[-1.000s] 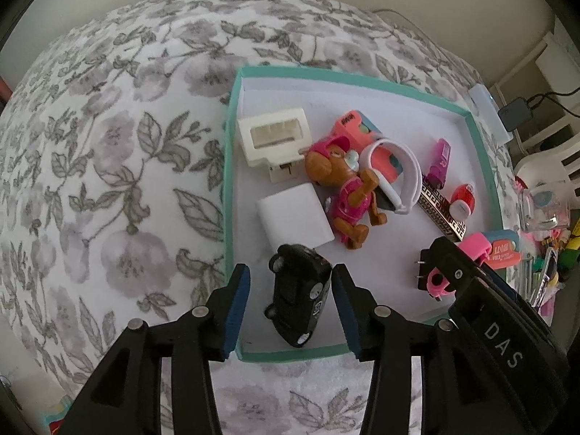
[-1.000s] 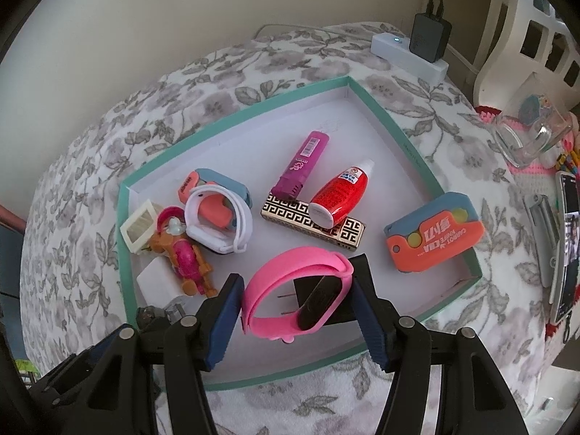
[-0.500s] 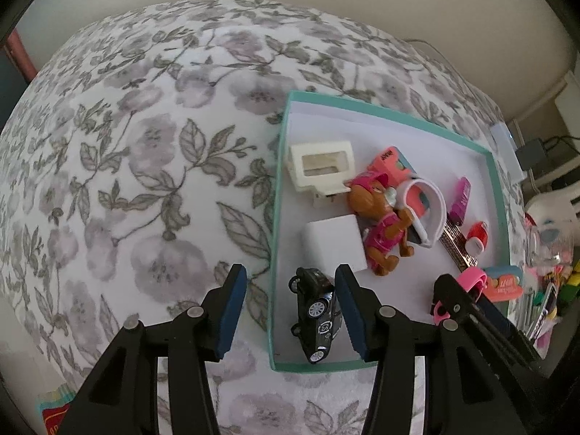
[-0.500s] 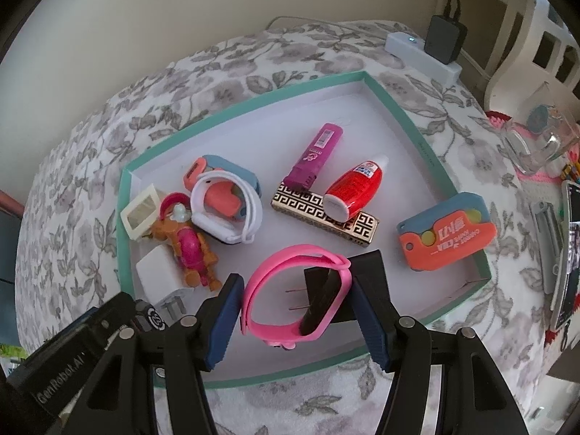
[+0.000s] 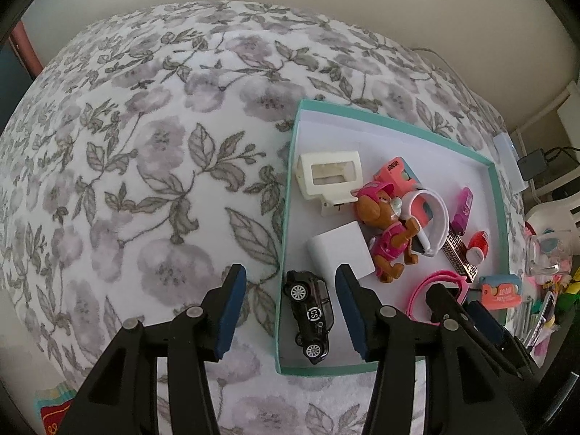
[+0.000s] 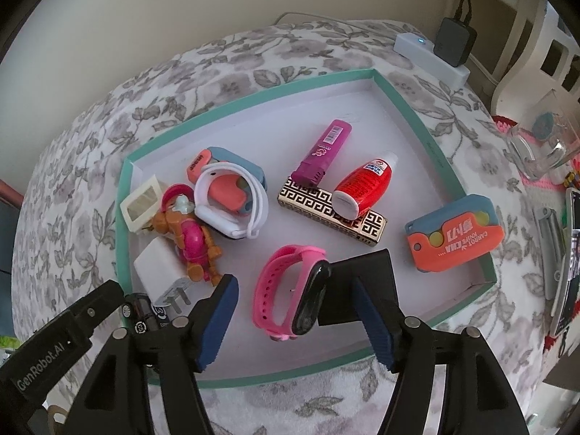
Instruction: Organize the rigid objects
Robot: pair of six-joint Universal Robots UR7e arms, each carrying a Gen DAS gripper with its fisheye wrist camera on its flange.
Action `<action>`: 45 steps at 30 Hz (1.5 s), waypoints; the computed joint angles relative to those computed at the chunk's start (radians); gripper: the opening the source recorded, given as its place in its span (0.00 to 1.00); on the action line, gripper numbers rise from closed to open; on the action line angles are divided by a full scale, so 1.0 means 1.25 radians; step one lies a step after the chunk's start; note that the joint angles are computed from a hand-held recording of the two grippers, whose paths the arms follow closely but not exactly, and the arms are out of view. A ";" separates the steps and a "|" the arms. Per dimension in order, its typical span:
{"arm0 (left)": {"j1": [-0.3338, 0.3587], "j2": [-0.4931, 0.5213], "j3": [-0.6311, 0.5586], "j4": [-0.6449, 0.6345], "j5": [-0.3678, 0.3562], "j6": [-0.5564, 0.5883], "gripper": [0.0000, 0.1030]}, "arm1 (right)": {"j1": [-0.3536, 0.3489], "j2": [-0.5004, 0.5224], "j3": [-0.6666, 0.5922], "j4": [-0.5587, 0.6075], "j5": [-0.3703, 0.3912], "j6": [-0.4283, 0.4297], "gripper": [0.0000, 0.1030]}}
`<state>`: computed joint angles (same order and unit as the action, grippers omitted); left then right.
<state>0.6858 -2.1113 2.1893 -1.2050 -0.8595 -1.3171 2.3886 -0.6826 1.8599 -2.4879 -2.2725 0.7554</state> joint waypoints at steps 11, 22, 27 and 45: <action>0.015 0.020 -0.027 0.125 0.043 -0.110 0.77 | 0.004 0.012 -0.005 -0.006 -0.011 -0.025 0.80; 0.079 0.026 -0.036 0.160 0.047 -0.157 0.97 | 0.005 0.016 0.000 -0.029 -0.017 -0.035 0.94; 0.081 0.033 -0.036 0.172 0.054 -0.166 0.97 | 0.006 0.016 0.003 -0.039 -0.025 -0.032 1.00; 0.083 0.045 -0.042 0.205 0.064 -0.183 0.97 | 0.013 0.018 0.006 -0.068 -0.039 -0.045 1.00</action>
<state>0.7892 -2.0547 2.1366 -0.9488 -0.7796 -1.5453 2.4046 -0.6596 1.8673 -2.5731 -2.3215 0.6997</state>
